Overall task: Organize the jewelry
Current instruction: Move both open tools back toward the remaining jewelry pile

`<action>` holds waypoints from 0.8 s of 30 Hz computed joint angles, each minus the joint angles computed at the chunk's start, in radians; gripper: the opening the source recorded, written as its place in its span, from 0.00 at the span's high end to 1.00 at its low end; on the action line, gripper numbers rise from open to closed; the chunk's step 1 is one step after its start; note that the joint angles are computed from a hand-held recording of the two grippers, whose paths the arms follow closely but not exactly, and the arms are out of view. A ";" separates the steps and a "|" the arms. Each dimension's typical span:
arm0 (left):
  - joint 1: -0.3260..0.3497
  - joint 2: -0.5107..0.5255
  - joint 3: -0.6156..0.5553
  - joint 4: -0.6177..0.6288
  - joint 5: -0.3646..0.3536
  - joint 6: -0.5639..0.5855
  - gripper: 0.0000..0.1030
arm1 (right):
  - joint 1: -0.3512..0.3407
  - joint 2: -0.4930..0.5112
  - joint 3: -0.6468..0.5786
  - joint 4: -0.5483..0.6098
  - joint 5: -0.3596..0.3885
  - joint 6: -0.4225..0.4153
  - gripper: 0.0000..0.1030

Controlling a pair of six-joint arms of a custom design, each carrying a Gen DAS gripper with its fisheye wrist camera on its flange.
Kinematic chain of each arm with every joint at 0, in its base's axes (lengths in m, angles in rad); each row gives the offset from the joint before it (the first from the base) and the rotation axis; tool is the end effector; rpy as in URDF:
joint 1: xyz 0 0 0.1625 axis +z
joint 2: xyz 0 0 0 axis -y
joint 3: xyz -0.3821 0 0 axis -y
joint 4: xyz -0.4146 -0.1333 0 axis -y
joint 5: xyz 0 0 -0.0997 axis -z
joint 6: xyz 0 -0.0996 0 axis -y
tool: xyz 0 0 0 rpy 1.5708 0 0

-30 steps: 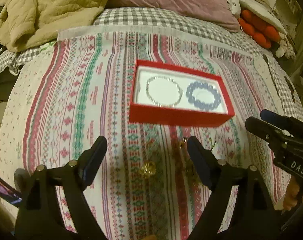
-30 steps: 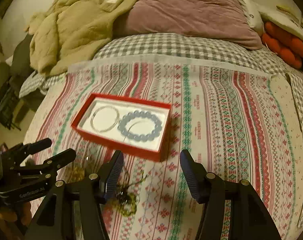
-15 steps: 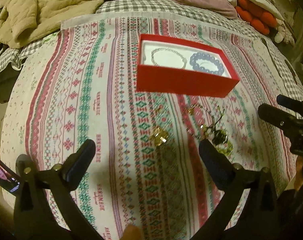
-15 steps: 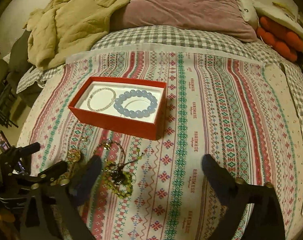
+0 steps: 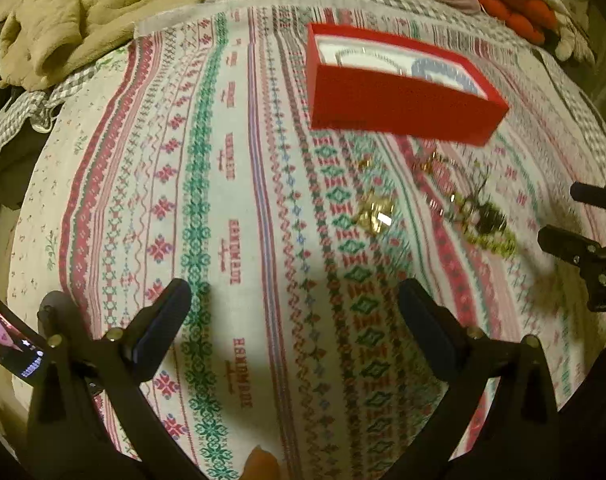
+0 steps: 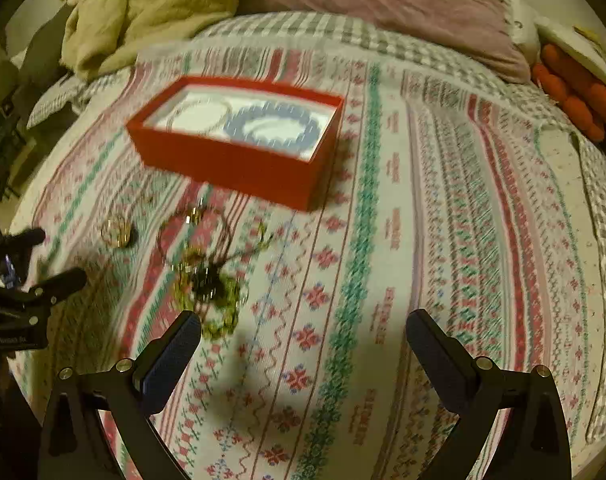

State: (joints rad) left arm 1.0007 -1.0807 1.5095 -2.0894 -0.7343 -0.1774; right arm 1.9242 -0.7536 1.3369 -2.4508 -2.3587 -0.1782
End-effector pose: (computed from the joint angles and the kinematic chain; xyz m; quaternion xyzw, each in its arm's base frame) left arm -0.1829 -0.6693 0.2697 0.1602 0.8989 -0.1863 0.3628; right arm 0.3151 -0.6731 0.1576 0.1852 -0.8961 0.1692 0.3662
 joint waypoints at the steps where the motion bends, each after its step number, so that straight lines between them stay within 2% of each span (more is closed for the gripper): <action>1: 0.001 0.002 0.001 0.009 0.003 -0.002 0.01 | -0.001 0.000 0.002 0.010 0.000 0.001 0.00; 12: -0.008 0.017 -0.006 0.048 0.010 0.006 0.01 | -0.018 0.021 -0.018 0.048 0.034 0.088 0.00; 15: -0.011 0.020 -0.007 0.053 0.010 0.006 0.01 | -0.028 0.047 -0.042 0.127 0.016 0.126 0.03; 17: -0.013 0.023 -0.010 0.054 0.008 0.013 0.01 | -0.028 0.049 -0.025 0.095 0.006 0.090 0.03; 18: -0.014 0.024 -0.012 0.052 0.006 0.018 0.01 | -0.027 0.046 -0.022 0.096 0.010 0.080 0.05; 20: -0.017 0.025 -0.014 0.048 -0.002 0.027 0.01 | -0.027 0.034 -0.014 0.097 0.022 0.074 0.17; 24: -0.019 0.035 -0.026 0.058 -0.016 0.030 0.01 | -0.032 0.011 0.003 0.102 0.038 0.064 0.25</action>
